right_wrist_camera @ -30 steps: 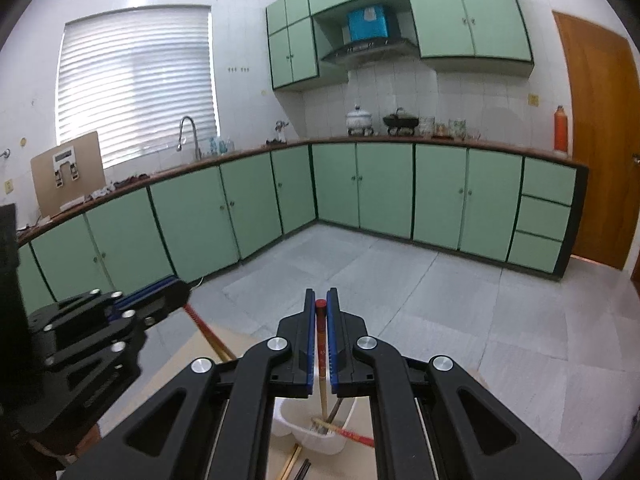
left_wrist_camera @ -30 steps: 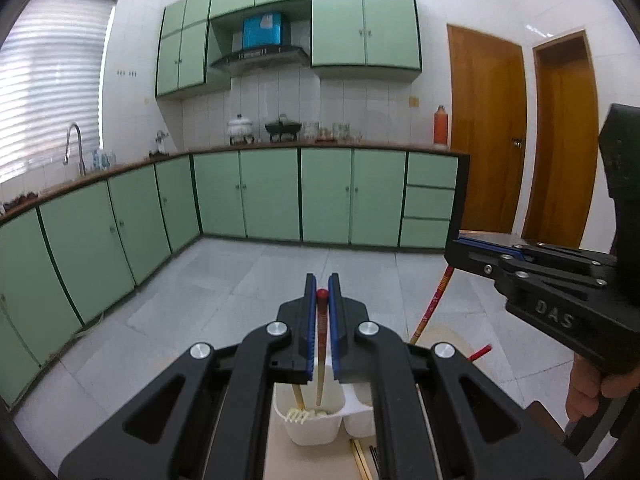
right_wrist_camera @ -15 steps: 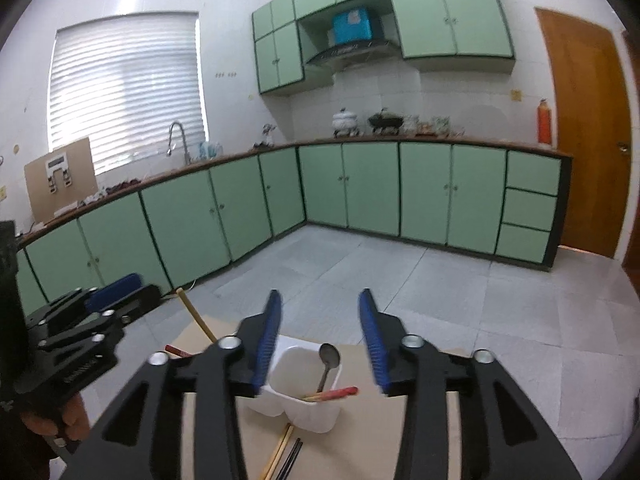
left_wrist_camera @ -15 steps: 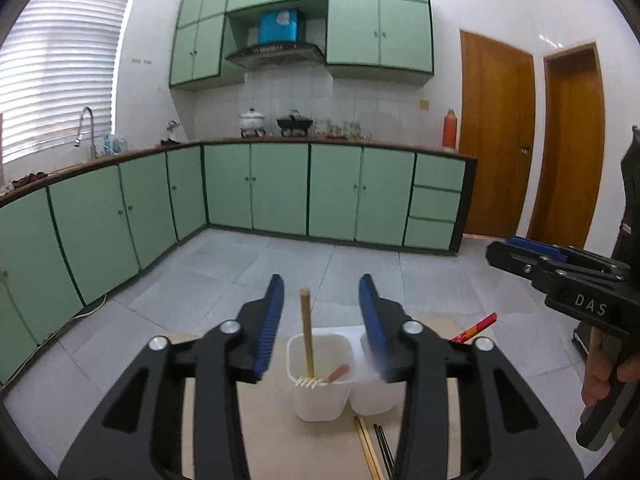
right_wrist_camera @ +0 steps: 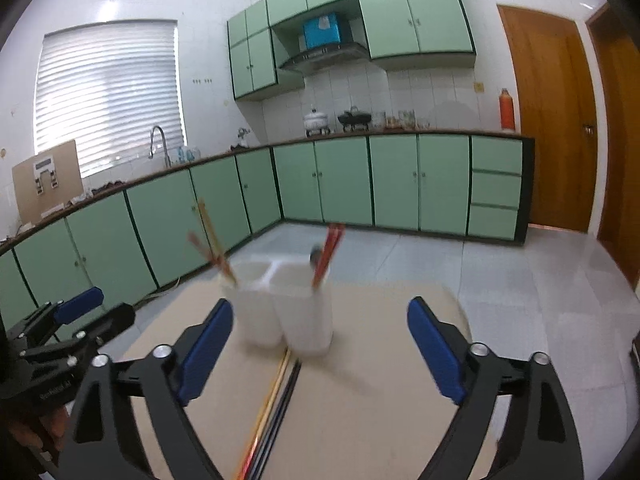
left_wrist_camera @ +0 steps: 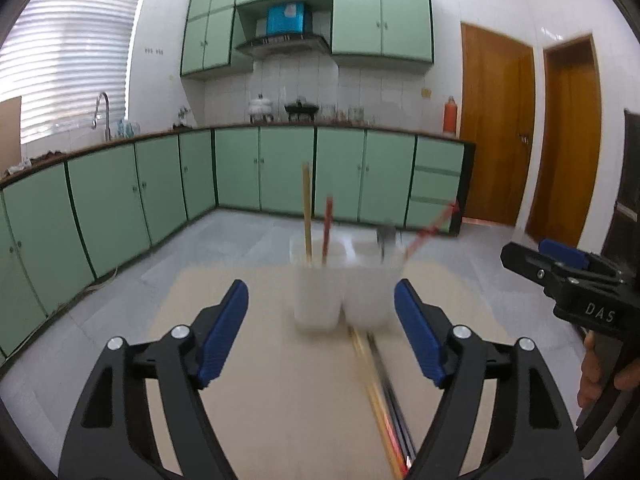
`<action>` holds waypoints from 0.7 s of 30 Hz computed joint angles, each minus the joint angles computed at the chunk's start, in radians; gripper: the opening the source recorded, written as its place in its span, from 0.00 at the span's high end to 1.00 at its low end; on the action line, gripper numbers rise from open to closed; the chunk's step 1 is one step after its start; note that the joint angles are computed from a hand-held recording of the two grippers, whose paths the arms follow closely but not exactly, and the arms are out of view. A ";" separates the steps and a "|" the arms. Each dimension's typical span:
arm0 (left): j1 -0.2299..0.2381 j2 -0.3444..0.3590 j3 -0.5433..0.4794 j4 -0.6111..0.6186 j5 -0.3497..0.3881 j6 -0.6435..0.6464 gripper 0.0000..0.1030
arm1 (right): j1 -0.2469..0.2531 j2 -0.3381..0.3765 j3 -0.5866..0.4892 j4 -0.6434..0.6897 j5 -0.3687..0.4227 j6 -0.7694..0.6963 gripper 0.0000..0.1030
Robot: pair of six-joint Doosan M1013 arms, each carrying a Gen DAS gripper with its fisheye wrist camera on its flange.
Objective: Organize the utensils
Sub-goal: 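Withdraw both open tools back toward the remaining chopsticks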
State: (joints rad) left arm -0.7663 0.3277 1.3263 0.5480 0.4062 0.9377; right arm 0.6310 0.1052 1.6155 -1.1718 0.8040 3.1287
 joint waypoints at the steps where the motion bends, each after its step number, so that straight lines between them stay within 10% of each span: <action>1: 0.000 -0.004 0.013 -0.006 0.005 0.003 0.24 | 0.010 0.002 0.011 0.015 0.011 0.007 0.09; 12: 0.002 -0.031 0.142 -0.081 0.071 0.064 0.20 | 0.059 0.023 0.072 0.153 0.040 -0.018 0.07; 21: -0.001 -0.047 0.195 -0.075 0.071 0.023 0.24 | 0.086 0.052 0.079 0.222 0.034 -0.064 0.28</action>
